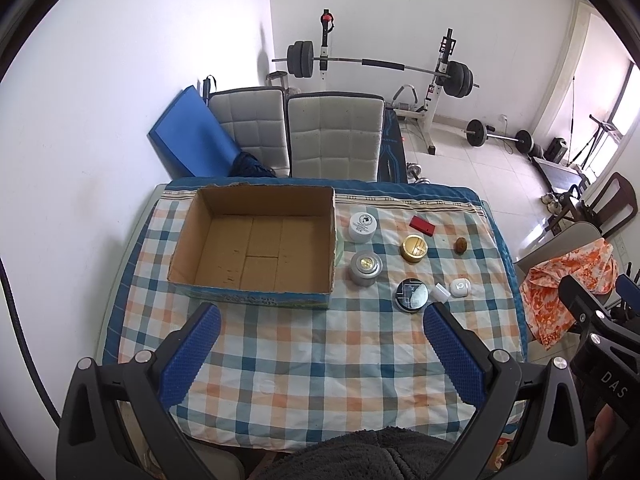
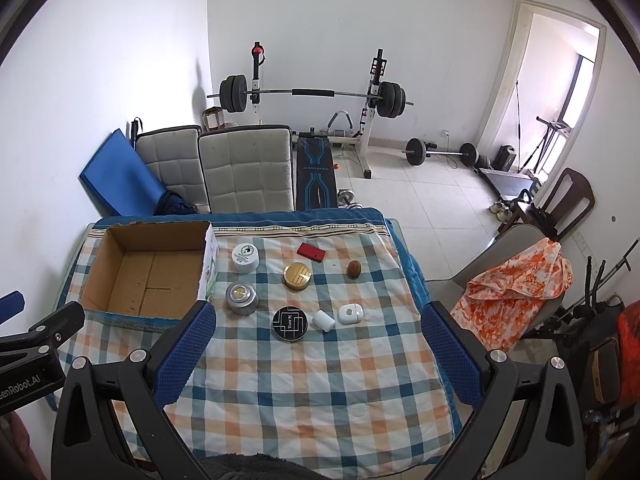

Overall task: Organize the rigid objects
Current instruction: 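Lower the left tool onto the silver tin while the right tool approaches the black tin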

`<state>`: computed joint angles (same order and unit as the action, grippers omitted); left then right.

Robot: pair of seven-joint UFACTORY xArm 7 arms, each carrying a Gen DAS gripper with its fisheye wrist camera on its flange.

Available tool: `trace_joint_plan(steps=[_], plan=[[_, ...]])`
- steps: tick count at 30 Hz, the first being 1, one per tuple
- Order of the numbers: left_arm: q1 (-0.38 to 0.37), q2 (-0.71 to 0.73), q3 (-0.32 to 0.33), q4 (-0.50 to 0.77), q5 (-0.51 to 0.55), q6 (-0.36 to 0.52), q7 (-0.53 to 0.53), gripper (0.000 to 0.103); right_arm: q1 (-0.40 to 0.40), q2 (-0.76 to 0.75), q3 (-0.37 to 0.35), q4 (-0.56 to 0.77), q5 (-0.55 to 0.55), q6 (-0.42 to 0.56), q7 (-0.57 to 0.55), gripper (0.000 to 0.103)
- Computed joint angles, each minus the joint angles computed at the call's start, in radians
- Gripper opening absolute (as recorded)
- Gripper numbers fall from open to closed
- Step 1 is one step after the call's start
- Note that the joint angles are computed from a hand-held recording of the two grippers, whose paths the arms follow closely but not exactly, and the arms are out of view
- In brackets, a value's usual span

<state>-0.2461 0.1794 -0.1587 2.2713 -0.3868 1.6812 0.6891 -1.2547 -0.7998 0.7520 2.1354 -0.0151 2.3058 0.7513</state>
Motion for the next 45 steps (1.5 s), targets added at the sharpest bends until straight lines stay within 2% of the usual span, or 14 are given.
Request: trace_joint_plan(steps=[3,6,9,11,16,18,22,26,32,36,39,42,44,45], plan=[[-0.034,0.003,-0.013,-0.014,0.031,0.007,-0.031,0.103,0.115,-0.038,-0.079,-0.174,0.013,-0.044,0.044,0.103],[-0.091,-0.051,-0.033,-0.186,0.078,-0.062,-0.057,0.103,0.258,-0.095,-0.188,-0.41,0.051,-0.112,0.103,0.103],[-0.151,-0.048,-0.055,-0.268,0.139,-0.089,-0.092,0.103,0.379,-0.175,-0.293,-0.675,0.083,-0.197,0.128,0.103],[-0.198,-0.053,-0.071,-0.352,0.2,-0.142,-0.121,0.103,0.444,-0.235,-0.355,-0.845,0.103,-0.259,0.139,0.103],[-0.306,0.003,-0.101,-0.479,0.346,-0.249,-0.237,0.103,0.571,-0.346,-0.464,-1.205,0.072,-0.357,0.124,0.103],[-0.346,0.063,-0.104,-0.466,0.395,-0.252,-0.284,0.103,0.608,-0.4,-0.532,-1.353,0.071,-0.413,0.126,0.103],[-0.426,0.176,-0.095,-0.419,0.475,-0.27,-0.364,0.103,0.648,-0.449,-0.649,-1.553,0.023,-0.504,0.129,0.102],[-0.527,0.337,-0.067,-0.277,0.562,-0.231,-0.437,0.103,0.678,-0.443,-0.766,-1.678,-0.013,-0.614,0.134,0.098],[-0.626,0.552,-0.005,-0.032,0.604,-0.129,-0.454,0.103,0.718,-0.377,-0.912,-1.767,-0.047,-0.754,0.159,0.097],[-0.665,0.685,0.04,0.14,0.605,-0.019,-0.439,0.103,0.708,-0.339,-0.961,-1.797,-0.044,-0.807,0.156,0.097],[-0.691,0.675,0.073,0.082,0.654,-0.086,-0.425,0.103,0.697,-0.305,-0.986,-1.819,-0.026,-0.847,0.14,0.096],[-0.69,0.678,0.077,0.069,0.664,-0.101,-0.41,0.103,0.687,-0.271,-1.004,-1.843,0.004,-0.89,0.12,0.091],[-0.69,0.711,0.073,0.107,0.658,-0.076,-0.388,0.091,0.683,-0.249,-1.006,-1.86,0.025,-0.928,0.108,0.087],[-0.693,0.718,0.079,0.111,0.662,-0.061,-0.383,0.081,0.68,-0.236,-1.003,-1.863,0.029,-0.938,0.102,0.083]])
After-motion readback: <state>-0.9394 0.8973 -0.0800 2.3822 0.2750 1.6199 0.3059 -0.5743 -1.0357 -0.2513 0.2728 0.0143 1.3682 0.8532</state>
